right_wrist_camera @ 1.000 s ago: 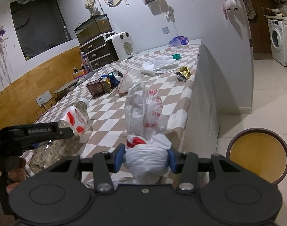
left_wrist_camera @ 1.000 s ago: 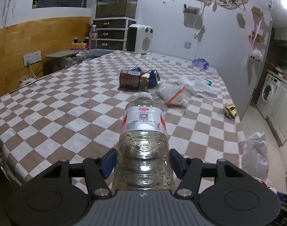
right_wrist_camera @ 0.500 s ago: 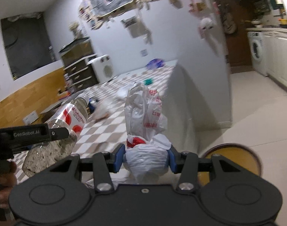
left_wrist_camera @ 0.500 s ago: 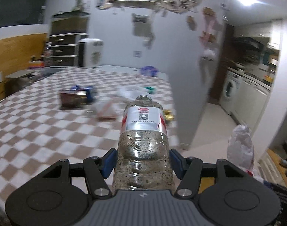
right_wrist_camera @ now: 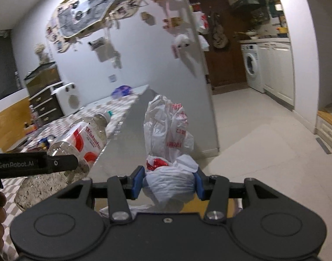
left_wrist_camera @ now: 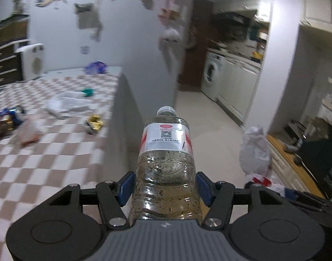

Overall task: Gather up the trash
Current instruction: 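Carry the bottle in the left tool and the bag in the right tool over the wastebasket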

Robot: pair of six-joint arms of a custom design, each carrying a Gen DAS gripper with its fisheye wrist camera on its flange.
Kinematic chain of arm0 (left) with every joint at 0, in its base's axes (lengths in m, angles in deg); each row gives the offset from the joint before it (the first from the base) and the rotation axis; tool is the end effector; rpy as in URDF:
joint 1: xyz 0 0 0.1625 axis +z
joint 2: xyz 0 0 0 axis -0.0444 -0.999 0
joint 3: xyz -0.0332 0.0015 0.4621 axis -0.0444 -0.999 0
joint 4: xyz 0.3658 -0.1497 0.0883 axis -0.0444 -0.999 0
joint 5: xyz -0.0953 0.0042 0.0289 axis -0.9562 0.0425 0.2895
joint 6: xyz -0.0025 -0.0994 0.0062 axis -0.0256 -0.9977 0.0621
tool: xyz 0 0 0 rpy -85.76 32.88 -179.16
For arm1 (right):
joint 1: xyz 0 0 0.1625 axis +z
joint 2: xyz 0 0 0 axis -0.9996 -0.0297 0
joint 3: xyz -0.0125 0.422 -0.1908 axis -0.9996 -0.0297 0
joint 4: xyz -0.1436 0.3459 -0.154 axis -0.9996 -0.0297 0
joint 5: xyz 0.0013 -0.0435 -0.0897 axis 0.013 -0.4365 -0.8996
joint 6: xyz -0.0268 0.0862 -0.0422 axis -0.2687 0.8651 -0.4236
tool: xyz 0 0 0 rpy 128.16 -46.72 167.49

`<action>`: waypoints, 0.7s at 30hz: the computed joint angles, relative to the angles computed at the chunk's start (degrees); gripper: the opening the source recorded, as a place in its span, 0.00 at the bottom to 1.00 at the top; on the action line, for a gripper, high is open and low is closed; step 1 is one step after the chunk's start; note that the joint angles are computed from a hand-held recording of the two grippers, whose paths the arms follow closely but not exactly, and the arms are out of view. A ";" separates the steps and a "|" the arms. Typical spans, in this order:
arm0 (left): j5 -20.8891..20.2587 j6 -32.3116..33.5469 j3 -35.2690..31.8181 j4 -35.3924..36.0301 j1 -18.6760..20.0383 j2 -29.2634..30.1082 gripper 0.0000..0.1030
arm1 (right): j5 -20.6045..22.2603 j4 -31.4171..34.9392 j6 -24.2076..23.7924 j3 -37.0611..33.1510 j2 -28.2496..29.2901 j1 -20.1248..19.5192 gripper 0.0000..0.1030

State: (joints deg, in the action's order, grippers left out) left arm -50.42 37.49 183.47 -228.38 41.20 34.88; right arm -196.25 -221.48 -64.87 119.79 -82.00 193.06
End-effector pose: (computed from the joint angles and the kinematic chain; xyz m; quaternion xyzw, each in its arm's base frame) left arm -0.3817 -0.5636 0.2029 0.2943 0.8591 -0.3553 0.2216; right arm 0.2196 -0.5080 0.2776 0.0869 -0.8097 0.5318 0.2326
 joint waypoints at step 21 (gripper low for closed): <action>-12.64 -7.43 -31.51 38.50 10.70 20.76 0.60 | -5.99 8.91 5.52 -4.16 1.21 -8.40 0.47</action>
State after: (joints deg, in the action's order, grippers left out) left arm -63.06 30.06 151.96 -189.88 51.90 55.64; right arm -202.24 -212.56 -59.34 115.63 -80.79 184.65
